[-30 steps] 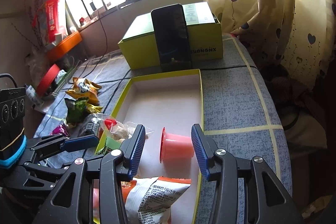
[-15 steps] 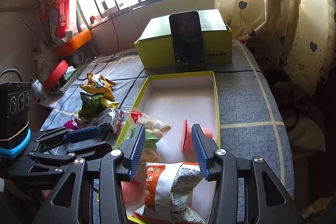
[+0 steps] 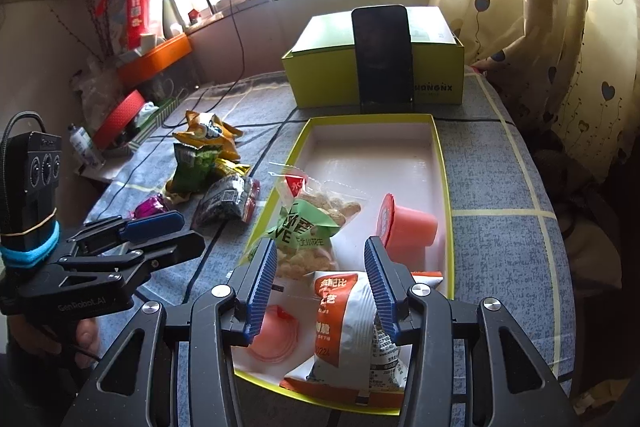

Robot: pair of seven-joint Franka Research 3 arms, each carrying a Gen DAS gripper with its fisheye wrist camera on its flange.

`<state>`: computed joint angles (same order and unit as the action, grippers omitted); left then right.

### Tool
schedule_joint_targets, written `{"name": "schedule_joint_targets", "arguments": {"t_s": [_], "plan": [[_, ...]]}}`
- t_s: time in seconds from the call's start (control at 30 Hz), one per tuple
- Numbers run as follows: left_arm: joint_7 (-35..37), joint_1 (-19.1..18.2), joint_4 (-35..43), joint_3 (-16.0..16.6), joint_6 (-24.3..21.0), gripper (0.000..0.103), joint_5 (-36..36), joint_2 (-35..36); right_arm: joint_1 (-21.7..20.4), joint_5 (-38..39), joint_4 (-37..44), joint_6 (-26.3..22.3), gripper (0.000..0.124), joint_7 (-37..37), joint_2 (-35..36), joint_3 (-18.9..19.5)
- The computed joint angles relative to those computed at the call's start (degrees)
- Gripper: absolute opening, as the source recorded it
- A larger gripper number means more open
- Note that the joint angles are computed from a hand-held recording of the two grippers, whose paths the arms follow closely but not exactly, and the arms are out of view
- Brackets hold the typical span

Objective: Organize snacks
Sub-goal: 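Move both grippers away from the tray toward the snack pile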

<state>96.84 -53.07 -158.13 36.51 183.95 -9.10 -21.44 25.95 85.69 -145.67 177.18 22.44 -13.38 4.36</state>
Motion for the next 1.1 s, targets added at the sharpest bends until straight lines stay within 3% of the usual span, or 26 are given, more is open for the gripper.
{"name": "schedule_joint_targets", "arguments": {"t_s": [0.53,1.1], "plan": [[-7.13,12.11,-4.36,-7.78,2.47,0.055,7.5,-1.39,2.22,-5.3,-2.78,1.1,0.05,5.59,-1.99,-0.93],[-10.98,20.99,-9.54,-7.24,2.55,0.055,13.16,-5.71,6.3,-16.46,-3.43,1.32,0.052,15.85,-1.61,-2.69]]}}
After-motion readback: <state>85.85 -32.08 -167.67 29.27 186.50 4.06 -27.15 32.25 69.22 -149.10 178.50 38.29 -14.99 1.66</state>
